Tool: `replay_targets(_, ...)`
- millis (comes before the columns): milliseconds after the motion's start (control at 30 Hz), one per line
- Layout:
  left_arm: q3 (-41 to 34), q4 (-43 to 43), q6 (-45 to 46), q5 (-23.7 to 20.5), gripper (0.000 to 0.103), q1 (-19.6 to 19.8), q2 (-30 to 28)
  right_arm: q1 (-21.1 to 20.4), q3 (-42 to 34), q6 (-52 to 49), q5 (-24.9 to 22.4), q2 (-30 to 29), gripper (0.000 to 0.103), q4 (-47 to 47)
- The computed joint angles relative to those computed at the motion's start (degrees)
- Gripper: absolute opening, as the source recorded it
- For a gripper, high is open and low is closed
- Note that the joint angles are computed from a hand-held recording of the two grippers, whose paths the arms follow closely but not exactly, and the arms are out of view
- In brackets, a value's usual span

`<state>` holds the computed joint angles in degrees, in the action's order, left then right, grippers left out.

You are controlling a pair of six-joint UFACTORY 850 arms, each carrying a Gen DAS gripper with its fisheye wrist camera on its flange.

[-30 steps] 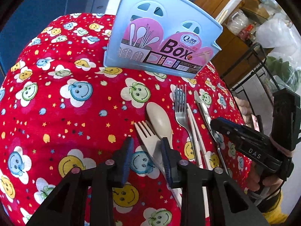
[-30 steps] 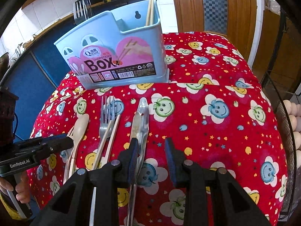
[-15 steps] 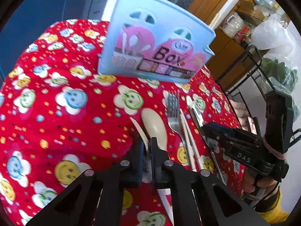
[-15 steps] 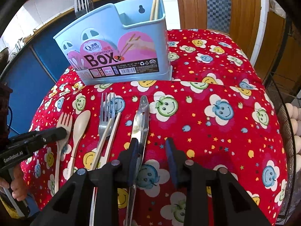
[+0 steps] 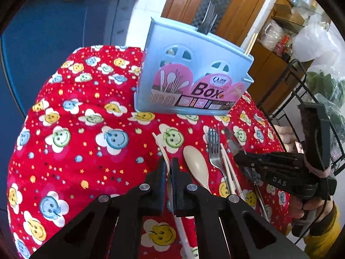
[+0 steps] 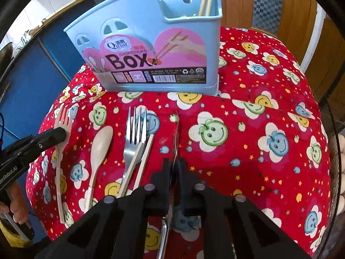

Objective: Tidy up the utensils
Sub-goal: 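Grasp a wooden spoon with the left tool while the right tool grasps a silver knife, then lift the wooden spoon with the left tool into the blue box while the right tool carries the knife in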

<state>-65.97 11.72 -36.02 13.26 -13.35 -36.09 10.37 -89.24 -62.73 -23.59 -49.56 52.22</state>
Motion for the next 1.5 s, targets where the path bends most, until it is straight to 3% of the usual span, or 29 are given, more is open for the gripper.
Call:
replay_targets(533, 4.47, -11.88, 11.82, 8.60, 0.003, -0.38, 5.44, -3.02, 12.31, -46.17, -5.05, 9.88, 0.007, 49.53)
replay_targets(667, 4.58, -15.61, 16.37, 10.12, 0.003, -0.58, 6.87, -3.71, 14.13, -52.86, -8.45, 11.61, 0.007, 58.01)
replay_targets(1067, 2.52, -24.88, 29.80, 14.35, 0.003, -0.44, 9.83, -4.18, 14.04, -56.43, -9.61, 12.47, 0.007, 63.76)
replay_targets(1500, -6.72, -33.18, 40.05, 14.65, 0.003, 0.57, 8.32, -4.18, 12.81, -58.02, -9.28, 11.45, 0.007, 65.38)
